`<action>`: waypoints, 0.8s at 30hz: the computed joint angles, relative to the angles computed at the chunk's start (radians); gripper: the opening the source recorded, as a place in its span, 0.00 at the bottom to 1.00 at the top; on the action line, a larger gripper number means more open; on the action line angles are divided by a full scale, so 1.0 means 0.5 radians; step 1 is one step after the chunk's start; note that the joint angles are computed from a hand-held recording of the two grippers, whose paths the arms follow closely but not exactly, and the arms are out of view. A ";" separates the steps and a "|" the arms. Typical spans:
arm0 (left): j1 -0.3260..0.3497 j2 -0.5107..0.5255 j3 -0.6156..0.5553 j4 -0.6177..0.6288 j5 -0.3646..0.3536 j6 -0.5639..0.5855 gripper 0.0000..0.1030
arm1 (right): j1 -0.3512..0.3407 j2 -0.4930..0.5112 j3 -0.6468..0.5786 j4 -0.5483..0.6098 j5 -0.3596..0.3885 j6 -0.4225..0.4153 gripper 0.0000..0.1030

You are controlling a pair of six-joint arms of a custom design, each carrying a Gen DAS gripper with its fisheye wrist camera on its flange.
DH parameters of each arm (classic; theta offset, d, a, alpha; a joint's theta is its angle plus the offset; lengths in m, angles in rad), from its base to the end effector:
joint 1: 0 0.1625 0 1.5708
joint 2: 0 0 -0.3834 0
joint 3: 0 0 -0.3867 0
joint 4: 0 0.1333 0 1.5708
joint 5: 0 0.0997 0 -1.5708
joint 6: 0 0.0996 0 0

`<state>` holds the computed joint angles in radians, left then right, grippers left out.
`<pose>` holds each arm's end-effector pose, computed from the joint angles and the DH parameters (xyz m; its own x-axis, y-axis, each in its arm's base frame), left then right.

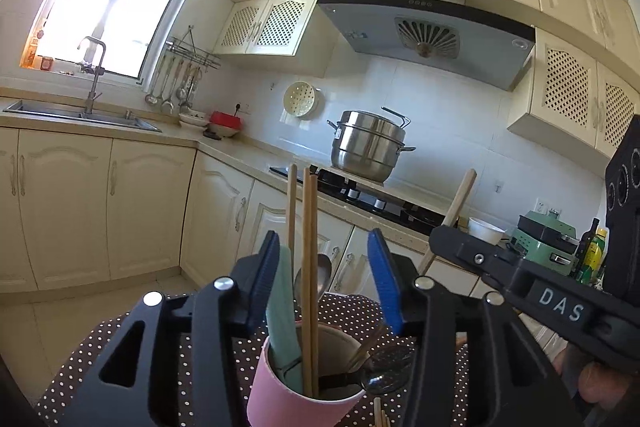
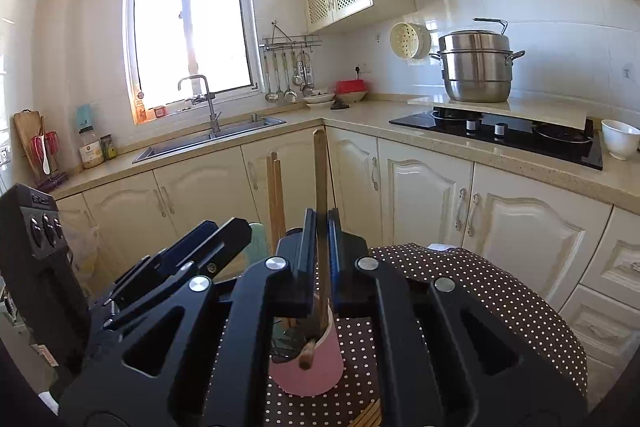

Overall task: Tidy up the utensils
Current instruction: 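Open both tools to release the chopsticks into the cup, then lower both tools to the chopstick pile and each close on a chopstick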

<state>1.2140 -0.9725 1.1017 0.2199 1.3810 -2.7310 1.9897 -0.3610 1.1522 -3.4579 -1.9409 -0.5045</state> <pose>-0.0870 -0.6690 0.3023 -0.8528 0.2901 -0.4342 0.5015 0.2233 -0.8358 0.3975 -0.6535 0.0691 -0.7702 -0.2766 0.5747 -0.6377 0.3244 -0.6986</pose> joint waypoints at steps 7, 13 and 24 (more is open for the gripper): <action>-0.033 -0.085 0.067 0.060 -0.035 -0.031 0.57 | 0.040 -0.036 0.071 -0.087 -0.072 0.008 0.25; -0.077 -0.194 0.179 0.100 -0.095 -0.037 0.60 | 0.069 -0.106 0.210 -0.236 -0.120 0.012 0.41; -0.172 -0.319 0.352 0.343 -0.246 -0.012 0.63 | 0.115 -0.261 0.600 -0.540 -0.311 -0.013 0.46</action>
<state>1.1280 -1.1318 1.2775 0.3916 1.2580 -2.7370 2.0475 -0.4916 1.4521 -3.7280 -2.0967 -0.5111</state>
